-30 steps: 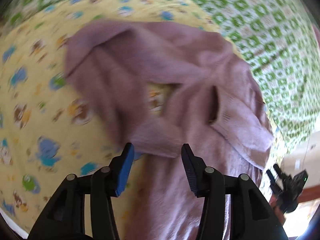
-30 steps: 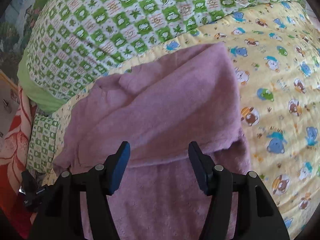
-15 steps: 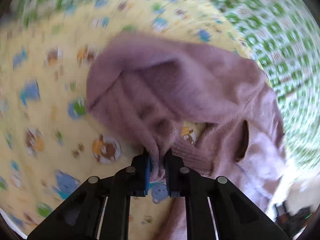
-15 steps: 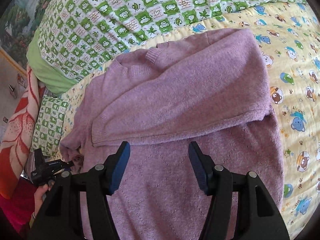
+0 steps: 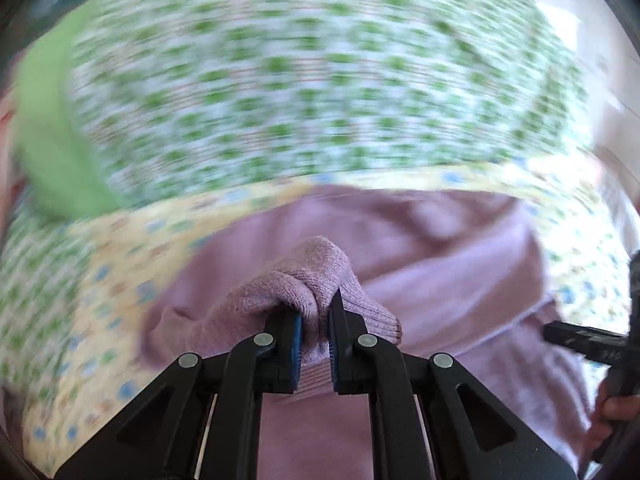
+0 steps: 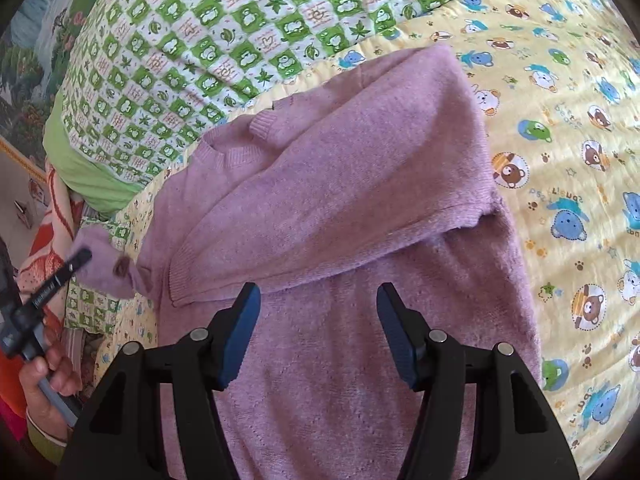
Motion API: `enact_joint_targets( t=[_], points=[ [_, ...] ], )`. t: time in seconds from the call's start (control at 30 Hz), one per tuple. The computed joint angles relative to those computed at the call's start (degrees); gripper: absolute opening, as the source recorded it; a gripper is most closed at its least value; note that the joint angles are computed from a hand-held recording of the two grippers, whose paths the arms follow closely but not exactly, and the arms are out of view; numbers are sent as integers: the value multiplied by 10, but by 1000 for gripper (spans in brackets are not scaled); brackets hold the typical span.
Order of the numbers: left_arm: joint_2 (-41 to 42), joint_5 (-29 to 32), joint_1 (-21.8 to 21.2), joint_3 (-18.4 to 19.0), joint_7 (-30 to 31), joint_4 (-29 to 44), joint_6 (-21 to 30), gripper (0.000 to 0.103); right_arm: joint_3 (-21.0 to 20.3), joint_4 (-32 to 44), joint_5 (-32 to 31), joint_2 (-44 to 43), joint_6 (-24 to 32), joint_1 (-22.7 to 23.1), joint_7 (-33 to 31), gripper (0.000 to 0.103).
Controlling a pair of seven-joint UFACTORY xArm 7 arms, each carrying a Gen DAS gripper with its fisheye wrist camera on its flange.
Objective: Fold small clothes
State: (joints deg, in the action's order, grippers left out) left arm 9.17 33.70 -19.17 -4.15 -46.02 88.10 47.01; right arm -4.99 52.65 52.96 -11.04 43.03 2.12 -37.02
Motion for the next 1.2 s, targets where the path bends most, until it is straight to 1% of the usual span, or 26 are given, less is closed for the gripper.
enact_joint_targets(
  t=[0.07, 0.1, 0.17, 0.2, 0.27, 0.33, 0.37, 0.4, 0.5, 0.57, 0.63, 0.67, 0.7, 0.73, 0.77, 0.8, 0.83, 0.9, 0.93, 0.97, 1.0, 1.03, 1.07, 1.1, 1.13, 1.2],
  points=[
    [66, -35, -2, -10, 48, 65, -10, 10, 3, 0, 4, -1, 2, -12, -4, 62],
    [103, -62, -4, -13, 75, 103, -6, 10, -9, -1, 5, -1, 2, -5, -5, 62],
    [172, -109, -8, -17, 123, 173, 16, 13, -70, -4, -9, -5, -10, 52, 4, 62],
    [195, -124, -11, -15, 134, 197, 31, 18, -83, -4, -10, -5, -11, 59, 4, 62],
    [217, -164, -11, -13, 150, 217, 47, 18, -79, -2, -8, -5, -10, 48, 5, 62],
    [191, -190, -9, -7, 148, 172, 19, 22, -83, 1, -5, -5, -8, 45, -1, 62],
    [166, -202, -7, -3, 149, 141, 5, 33, -91, 2, -3, -5, -7, 51, -4, 62],
    [136, -205, -8, 2, 143, 101, -9, 39, -88, 3, 4, -5, -4, 46, -12, 62],
    [31, -181, -8, 17, 99, -29, -51, 48, -84, 7, 21, -3, 6, 45, -41, 62],
    [-35, -158, 4, 17, 53, -108, -59, 49, -83, 11, 28, -1, 12, 56, -71, 62],
    [-79, -139, 23, 13, 25, -167, -51, 49, -47, 16, 31, 1, 16, 35, -106, 62],
    [-94, -128, 34, 10, 15, -188, -38, 49, -39, 17, 22, 2, 6, 44, -122, 62],
    [-102, -117, 46, 8, 3, -204, -12, 49, -51, 18, 1, 3, -11, 76, -133, 62],
    [-106, -112, 56, 6, -3, -213, 2, 49, -44, 19, -13, 4, -27, 85, -143, 62],
    [-109, -107, 66, 4, -10, -224, 3, 49, -23, 19, -28, 7, -47, 84, -159, 62],
    [-110, -105, 74, 2, -14, -230, 3, 49, -23, 18, -47, 11, -76, 106, -176, 62],
    [-102, -101, 81, 1, -17, -229, 6, 49, -8, 15, -65, 16, -108, 111, -188, 62],
    [-90, -86, 89, -2, -21, -223, 9, 49, 6, 10, -125, 39, -199, 137, -185, 65],
    [-77, -70, 89, -3, -30, -212, 19, 49, 19, 13, -151, 57, -235, 136, -179, 65],
    [-61, -56, 88, -3, -39, -195, 28, 49, 20, 26, -179, 81, -250, 142, -168, 65],
    [-48, -47, 87, -1, -46, -183, 32, 49, 17, 46, -213, 102, -241, 145, -142, 65],
    [-36, -35, 85, 2, -58, -170, 33, 49, 17, 76, -228, 126, -207, 141, -129, 63],
    [-31, -29, 84, 6, -64, -164, 34, 49, 15, 110, -220, 144, -150, 133, -130, 45],
    [-25, -24, 82, 9, -69, -156, 35, 49, 36, 145, -191, 163, -90, 102, -140, 33],
    [-22, -20, 82, 12, -74, -153, 31, 49, 78, 174, -171, 174, -30, 47, -139, 12],
    [-22, -18, 82, 16, -78, -153, 25, 49, 165, 217, -102, 178, 90, -73, -124, 9]
  ],
)
